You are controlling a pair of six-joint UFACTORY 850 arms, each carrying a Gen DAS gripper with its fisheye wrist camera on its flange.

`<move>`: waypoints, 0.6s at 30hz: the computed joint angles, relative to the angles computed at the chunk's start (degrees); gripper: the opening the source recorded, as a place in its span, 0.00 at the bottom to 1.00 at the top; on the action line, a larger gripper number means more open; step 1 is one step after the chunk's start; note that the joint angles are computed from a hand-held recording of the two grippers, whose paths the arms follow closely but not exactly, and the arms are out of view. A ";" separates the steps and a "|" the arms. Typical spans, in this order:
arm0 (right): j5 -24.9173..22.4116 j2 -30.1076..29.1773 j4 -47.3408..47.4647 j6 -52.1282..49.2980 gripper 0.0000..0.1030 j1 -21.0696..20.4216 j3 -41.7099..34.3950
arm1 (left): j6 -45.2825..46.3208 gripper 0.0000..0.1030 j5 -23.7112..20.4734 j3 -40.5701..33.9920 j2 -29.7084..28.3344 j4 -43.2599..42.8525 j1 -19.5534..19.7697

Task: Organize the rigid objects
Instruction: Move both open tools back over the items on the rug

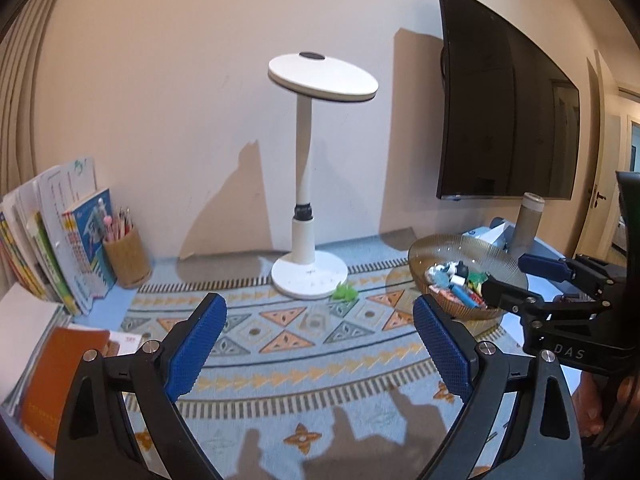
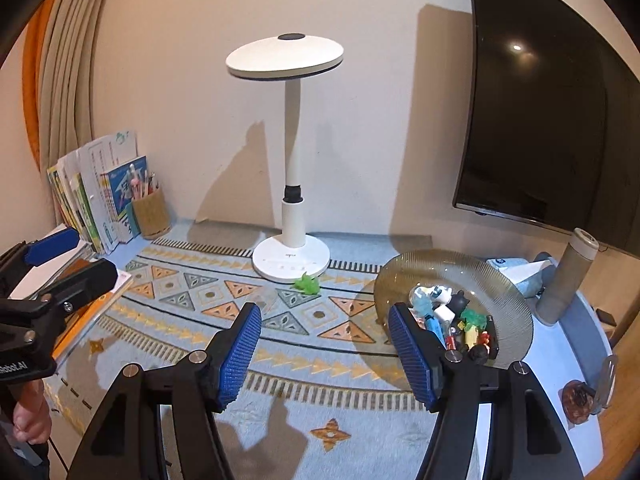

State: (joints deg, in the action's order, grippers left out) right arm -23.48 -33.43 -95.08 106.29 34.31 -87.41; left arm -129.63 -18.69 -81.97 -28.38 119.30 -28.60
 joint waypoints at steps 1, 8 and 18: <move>-0.33 0.10 0.33 -0.27 0.63 0.10 0.13 | 0.45 0.91 0.13 0.11 -0.01 -0.44 0.04; -0.87 0.78 1.27 -0.49 0.63 0.26 0.97 | 0.65 0.91 0.28 1.23 0.56 -0.62 0.07; 3.11 0.24 10.70 -10.27 0.63 -4.10 -2.40 | 13.21 0.91 2.63 -2.76 -2.81 -10.13 1.33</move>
